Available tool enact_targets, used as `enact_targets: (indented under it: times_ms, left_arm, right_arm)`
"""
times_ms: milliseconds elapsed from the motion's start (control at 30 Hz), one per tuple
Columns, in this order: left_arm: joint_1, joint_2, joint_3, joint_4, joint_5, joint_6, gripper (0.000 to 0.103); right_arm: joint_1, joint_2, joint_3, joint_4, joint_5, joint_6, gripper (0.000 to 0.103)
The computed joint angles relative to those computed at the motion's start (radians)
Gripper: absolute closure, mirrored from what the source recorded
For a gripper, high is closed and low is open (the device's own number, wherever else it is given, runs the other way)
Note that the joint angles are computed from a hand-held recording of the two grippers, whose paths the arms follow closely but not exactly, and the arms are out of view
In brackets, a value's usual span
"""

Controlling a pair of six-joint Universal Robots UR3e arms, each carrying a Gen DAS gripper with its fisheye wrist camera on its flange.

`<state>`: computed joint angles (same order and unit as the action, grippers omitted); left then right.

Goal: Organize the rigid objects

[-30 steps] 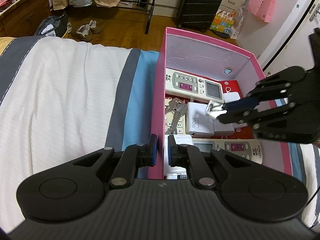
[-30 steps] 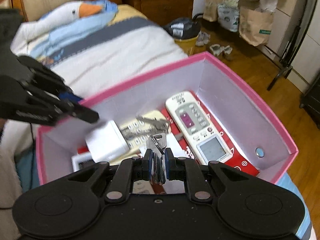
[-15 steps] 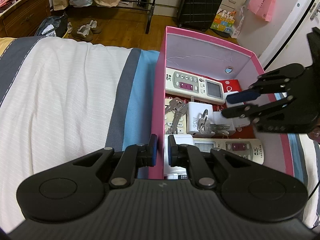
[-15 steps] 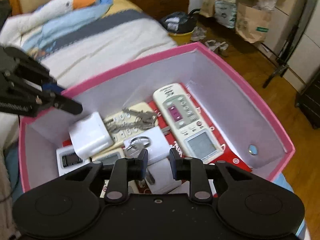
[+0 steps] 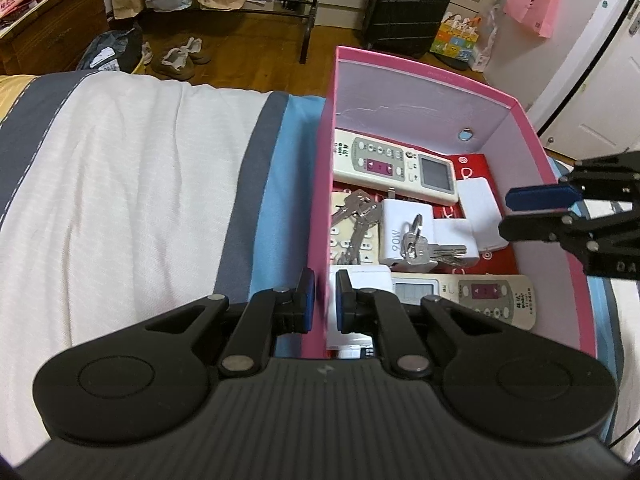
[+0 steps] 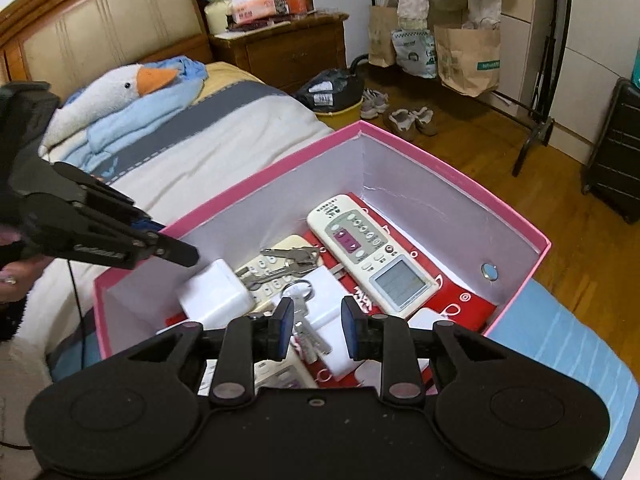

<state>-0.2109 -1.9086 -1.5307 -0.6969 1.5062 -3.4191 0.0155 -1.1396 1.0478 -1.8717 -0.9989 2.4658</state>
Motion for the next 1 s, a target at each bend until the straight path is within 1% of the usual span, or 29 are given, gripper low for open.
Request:
enact_targets:
  times_ms: [67, 133, 267, 333, 433, 533, 600, 667, 733, 800, 900, 1000]
  left_arm:
    - [-0.008, -0.005, 0.027, -0.039, 0.020, -0.020, 0.095]
    - [-0.027, -0.002, 0.048, -0.061, 0.056, -0.032, 0.095]
    - [-0.062, 0.035, 0.074, -0.109, 0.115, -0.063, 0.095]
    - [-0.086, 0.061, 0.087, -0.127, 0.156, -0.073, 0.095]
    - [-0.116, 0.100, 0.109, -0.152, 0.188, -0.090, 0.095]
    - [-0.150, 0.139, 0.109, -0.148, 0.213, -0.112, 0.092]
    - [-0.172, 0.160, 0.105, -0.143, 0.227, -0.126, 0.092]
    - [-0.207, 0.163, 0.128, -0.165, 0.269, -0.141, 0.092]
    - [-0.237, 0.173, 0.136, -0.167, 0.292, -0.156, 0.091]
    - [-0.266, 0.178, 0.149, -0.169, 0.305, -0.173, 0.091]
    - [-0.335, 0.157, 0.197, -0.190, 0.369, -0.205, 0.090]
    - [-0.393, 0.126, 0.238, -0.197, 0.391, -0.229, 0.088]
  right_arm:
    - [-0.009, -0.020, 0.041, -0.007, 0.021, 0.000, 0.072]
    - [-0.010, -0.052, 0.101, -0.050, 0.024, 0.012, 0.072]
    - [-0.051, -0.140, 0.206, -0.081, 0.111, 0.027, 0.071]
    - [-0.072, -0.190, 0.247, -0.088, 0.135, 0.029, 0.069]
    - [-0.110, -0.254, 0.266, -0.034, 0.175, 0.012, 0.069]
    - [-0.160, -0.325, 0.290, 0.026, 0.248, -0.020, 0.069]
    - [-0.179, -0.373, 0.319, 0.019, 0.263, -0.020, 0.069]
    - [-0.204, -0.429, 0.354, 0.020, 0.278, -0.033, 0.069]
    - [-0.231, -0.491, 0.391, 0.018, 0.289, -0.044, 0.066]
    - [-0.257, -0.554, 0.426, 0.016, 0.293, -0.038, 0.064]
    - [-0.306, -0.650, 0.486, 0.013, 0.302, -0.006, 0.062]
    - [-0.390, -0.766, 0.560, 0.064, 0.332, 0.003, 0.059]
